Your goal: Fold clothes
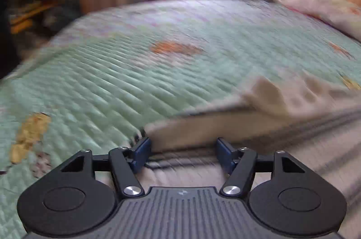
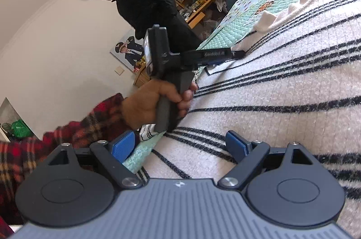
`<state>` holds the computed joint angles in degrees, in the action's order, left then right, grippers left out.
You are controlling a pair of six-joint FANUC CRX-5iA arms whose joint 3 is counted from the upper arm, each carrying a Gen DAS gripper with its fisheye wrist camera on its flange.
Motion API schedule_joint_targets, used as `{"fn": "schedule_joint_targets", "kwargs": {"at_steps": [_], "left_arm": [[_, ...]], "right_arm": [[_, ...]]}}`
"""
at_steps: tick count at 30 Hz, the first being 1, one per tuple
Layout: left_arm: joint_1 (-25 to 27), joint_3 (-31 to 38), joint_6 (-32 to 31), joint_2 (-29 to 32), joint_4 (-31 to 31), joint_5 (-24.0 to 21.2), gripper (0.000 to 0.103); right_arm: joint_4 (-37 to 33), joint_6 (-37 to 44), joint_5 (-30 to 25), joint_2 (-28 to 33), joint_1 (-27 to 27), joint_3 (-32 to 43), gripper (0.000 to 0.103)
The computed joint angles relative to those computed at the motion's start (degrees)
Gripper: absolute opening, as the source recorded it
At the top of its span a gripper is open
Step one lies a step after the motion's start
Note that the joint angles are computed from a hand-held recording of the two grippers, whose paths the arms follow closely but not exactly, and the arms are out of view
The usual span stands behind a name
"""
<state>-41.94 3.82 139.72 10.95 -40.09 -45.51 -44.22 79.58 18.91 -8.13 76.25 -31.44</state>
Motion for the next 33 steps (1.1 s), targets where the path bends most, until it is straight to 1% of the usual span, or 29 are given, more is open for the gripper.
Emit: {"fn": "schedule_joint_targets", "kwargs": {"at_steps": [1, 2, 4, 5, 6, 7, 8, 9, 10, 11, 12, 13, 14, 15, 16, 17, 18, 19, 20, 21, 22, 23, 24, 25, 26, 27, 30, 32, 33], "left_arm": [[0.0, 0.1, 3.6, -0.4, -1.1, -0.3, 0.063], [1.1, -0.7, 5.1, -1.3, 0.0, 1.1, 0.064], [3.0, -4.2, 6.7, -4.4, 3.2, 8.1, 0.062], [3.7, -6.1, 6.4, -5.7, 4.8, 11.7, 0.068], [4.5, -8.2, 5.6, -7.1, 6.9, 15.8, 0.081], [4.4, -8.9, 6.0, -8.0, 7.8, 16.8, 0.087], [3.9, -7.9, 3.3, -6.9, 8.8, 14.8, 0.093], [3.2, -5.3, -1.5, -3.9, 9.9, 9.9, 0.093], [1.7, -1.5, -3.5, 0.1, 8.2, 2.4, 0.092], [-0.1, 1.3, -2.4, 2.1, 5.2, -2.7, 0.1], [-2.1, 2.6, 0.9, 3.1, 1.1, -4.7, 0.101], [-3.2, 4.6, 2.1, 4.3, -0.2, -7.4, 0.101], [-4.7, 7.4, 3.4, 5.7, -1.8, -11.1, 0.096], [-6.2, 9.3, 2.8, 6.5, -3.0, -11.8, 0.083], [-7.5, 10.7, 1.5, 7.0, -4.0, -11.2, 0.08], [-8.8, 12.3, 0.1, 7.7, -4.9, -10.6, 0.08], [-9.4, 13.9, -2.8, 8.2, -4.4, -9.8, 0.083], [-9.0, 14.4, -8.7, 8.4, -0.9, -6.1, 0.085], [-7.9, 14.5, -16.2, 8.6, 5.6, -1.4, 0.089], [-7.4, 15.2, -23.7, 9.7, 12.4, 1.6, 0.092], [-6.7, 16.9, -31.2, 11.9, 18.9, 2.6, 0.095], [-6.1, 19.1, -38.7, 14.5, 25.1, 2.6, 0.098], [-5.9, 22.0, -44.1, 17.6, 28.5, 0.5, 0.098], [-6.2, 25.8, -46.6, 20.9, 29.2, -2.7, 0.098], [-6.5, 30.0, -46.8, 24.5, 27.4, -6.5, 0.103], [-6.2, 31.8, -44.5, 26.1, 27.4, -7.3, 0.103], [-7.6, 37.4, -35.4, 28.3, 21.2, -10.7, 0.1], [-9.5, 36.2, -30.2, 26.4, 13.8, -9.3, 0.092], [-9.7, 33.3, -27.3, 23.9, 10.6, -7.7, 0.093]], "right_arm": [[0.4, -0.5, 0.2, 0.0, 0.1, -0.2, 0.088], [0.4, -0.6, 0.2, 0.0, 0.1, -0.2, 0.088], [0.4, -0.6, 0.2, 0.0, 0.1, -0.2, 0.088], [0.5, -0.8, 0.4, 0.0, 0.2, -0.3, 0.088], [0.7, -1.0, 0.4, 0.0, 0.2, -0.4, 0.088], [0.7, -1.0, 0.4, 0.0, 0.2, -0.4, 0.088], [0.8, -1.0, 0.3, 0.0, 0.1, -0.4, 0.088], [0.8, -1.1, 0.4, 0.0, 0.2, -0.4, 0.088], [1.5, -1.9, 0.6, 0.0, 0.2, -0.7, 0.088], [2.4, -3.1, 1.1, 0.0, 0.3, -1.0, 0.088], [3.9, -5.0, 1.9, 0.2, 0.5, -1.5, 0.088], [5.2, -6.8, 2.8, 0.3, 0.8, -2.1, 0.088], [6.8, -9.0, 4.0, 0.4, 1.0, -2.8, 0.088], [8.1, -10.8, 4.8, 0.4, 1.1, -3.4, 0.088], [9.3, -12.5, 5.6, 0.4, 1.2, -3.9, 0.088], [9.8, -13.1, 5.9, 0.4, 1.3, -4.1, 0.088], [10.3, -13.8, 6.2, 0.5, 1.3, -4.3, 0.088], [10.7, -14.4, 6.5, 0.5, 1.3, -4.5, 0.088], [10.6, -14.3, 6.5, 0.5, 1.3, -4.4, 0.088], [10.6, -14.2, 6.4, 0.5, 1.3, -4.4, 0.088], [11.6, -15.3, 6.9, 0.6, 1.3, -4.8, 0.089], [12.5, -16.4, 7.5, 0.7, 1.4, -5.1, 0.09], [13.5, -17.5, 8.0, 0.8, 1.4, -5.5, 0.09], [14.4, -18.6, 8.5, 0.8, 1.4, -5.8, 0.091], [16.0, -20.5, 9.6, 1.0, 1.5, -6.5, 0.091], [17.5, -22.5, 10.7, 1.2, 1.5, -7.2, 0.091], [22.7, -29.9, 15.7, 2.2, 1.2, -9.8, 0.091], [24.1, -31.8, 17.1, 2.6, 1.1, -10.4, 0.091], [23.8, -31.3, 16.5, 2.4, 1.0, -10.1, 0.091]]}}
